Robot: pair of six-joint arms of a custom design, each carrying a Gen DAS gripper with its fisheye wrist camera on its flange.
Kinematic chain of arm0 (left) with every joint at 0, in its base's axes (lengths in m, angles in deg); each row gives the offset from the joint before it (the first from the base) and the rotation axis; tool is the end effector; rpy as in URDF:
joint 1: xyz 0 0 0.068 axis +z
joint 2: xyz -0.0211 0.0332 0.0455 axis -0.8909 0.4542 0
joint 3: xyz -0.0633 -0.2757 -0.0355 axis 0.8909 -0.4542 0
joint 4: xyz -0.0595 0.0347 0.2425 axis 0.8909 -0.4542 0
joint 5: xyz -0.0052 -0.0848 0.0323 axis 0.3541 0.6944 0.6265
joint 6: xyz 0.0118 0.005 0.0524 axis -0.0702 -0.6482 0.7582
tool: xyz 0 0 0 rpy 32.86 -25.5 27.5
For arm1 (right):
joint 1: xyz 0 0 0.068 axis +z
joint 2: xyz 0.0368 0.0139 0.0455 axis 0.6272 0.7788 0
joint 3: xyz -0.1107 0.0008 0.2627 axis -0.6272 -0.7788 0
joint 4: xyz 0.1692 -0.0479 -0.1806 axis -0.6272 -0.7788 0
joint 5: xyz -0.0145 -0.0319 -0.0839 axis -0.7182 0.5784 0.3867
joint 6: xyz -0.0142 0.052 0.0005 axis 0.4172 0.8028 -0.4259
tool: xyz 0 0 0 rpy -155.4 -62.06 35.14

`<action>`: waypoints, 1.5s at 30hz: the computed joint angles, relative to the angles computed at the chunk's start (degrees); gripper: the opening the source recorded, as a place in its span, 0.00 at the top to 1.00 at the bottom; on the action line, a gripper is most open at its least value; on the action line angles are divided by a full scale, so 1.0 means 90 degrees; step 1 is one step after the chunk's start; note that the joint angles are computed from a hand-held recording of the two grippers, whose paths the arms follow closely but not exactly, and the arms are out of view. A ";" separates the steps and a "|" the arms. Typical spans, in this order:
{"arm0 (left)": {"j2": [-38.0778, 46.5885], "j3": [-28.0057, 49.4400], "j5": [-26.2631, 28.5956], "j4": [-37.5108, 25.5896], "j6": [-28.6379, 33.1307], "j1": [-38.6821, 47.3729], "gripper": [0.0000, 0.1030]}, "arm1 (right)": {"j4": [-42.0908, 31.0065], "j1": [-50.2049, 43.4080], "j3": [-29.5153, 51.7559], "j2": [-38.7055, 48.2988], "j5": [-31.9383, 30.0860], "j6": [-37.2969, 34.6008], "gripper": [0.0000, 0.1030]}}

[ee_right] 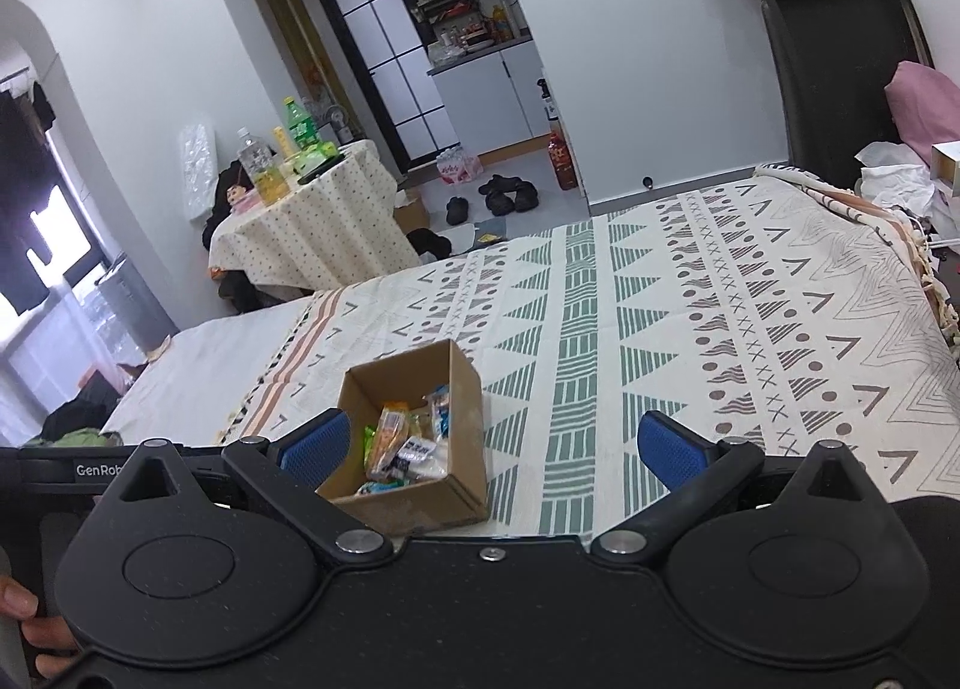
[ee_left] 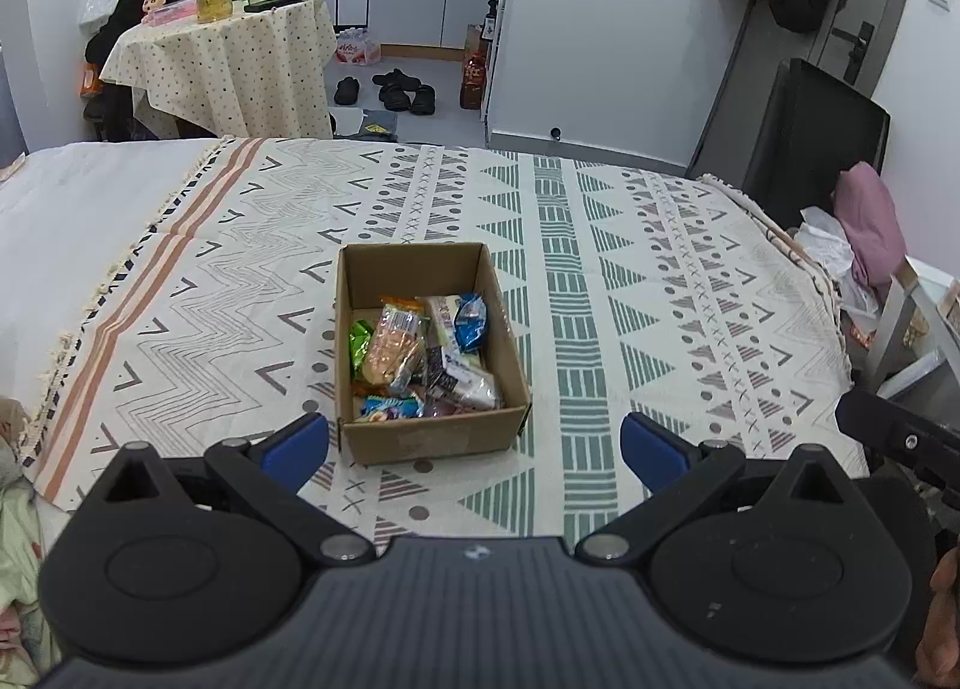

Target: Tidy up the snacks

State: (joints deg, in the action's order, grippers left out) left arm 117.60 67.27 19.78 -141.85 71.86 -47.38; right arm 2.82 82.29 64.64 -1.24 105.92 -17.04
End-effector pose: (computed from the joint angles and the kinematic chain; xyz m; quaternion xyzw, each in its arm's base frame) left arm 0.3436 0.0757 0.4321 0.2556 0.8993 -0.1451 0.3238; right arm 0.1841 0.1406 0.3787 0.2668 0.8254 0.0742 0.4920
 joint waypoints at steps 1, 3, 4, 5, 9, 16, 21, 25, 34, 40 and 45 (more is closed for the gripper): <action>-0.0044 -0.0079 0.0001 0.0026 0.0064 0.0041 0.00 | -0.0051 0.0065 0.0029 0.0025 0.0026 0.0043 0.00; -0.0112 -0.0196 -0.0013 0.0047 0.0176 0.0106 0.00 | -0.0162 0.0181 0.0103 0.0079 0.0061 0.0113 0.00; -0.0139 -0.0246 0.0001 0.0036 0.0253 0.0149 0.00 | -0.0207 0.0245 0.0134 0.0107 0.0083 0.0145 0.00; -0.0168 -0.0288 0.0007 0.0037 0.0309 0.0179 0.00 | -0.0244 0.0303 0.0167 0.0135 0.0099 0.0163 0.00; -0.0285 -0.0462 -0.0043 0.0122 0.0397 0.0277 0.00 | -0.0337 0.0468 0.0236 0.0211 0.0123 0.0190 0.00; -0.0316 -0.0547 -0.0064 0.0167 0.0537 0.0376 0.00 | -0.0512 0.0584 0.0408 0.0369 0.0079 0.0198 0.00; -0.0285 -0.0538 -0.0077 0.0170 0.0564 0.0417 0.00 | -0.0540 0.0630 0.0411 0.0390 0.0053 0.0177 0.00; -0.0230 -0.0420 -0.0040 0.0103 0.0561 0.0430 0.00 | -0.0581 0.0609 0.0440 0.0415 0.0024 0.0185 0.00; -0.0210 -0.0373 -0.0019 0.0088 0.0570 0.0435 0.00 | -0.0560 0.0576 0.0410 0.0401 -0.0032 0.0157 0.00; -0.0246 -0.0439 -0.0002 0.0099 0.0600 0.0430 0.00 | -0.0554 0.0574 0.0411 0.0439 -0.0060 0.0155 0.00; -0.0301 -0.0521 0.0013 0.0126 0.0624 0.0407 0.00 | -0.0562 0.0592 0.0391 0.0423 -0.0078 0.0126 0.00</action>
State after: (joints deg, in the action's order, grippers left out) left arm 114.89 62.58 19.90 -140.72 77.48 -43.72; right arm -2.24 87.62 68.16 2.57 105.22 -15.91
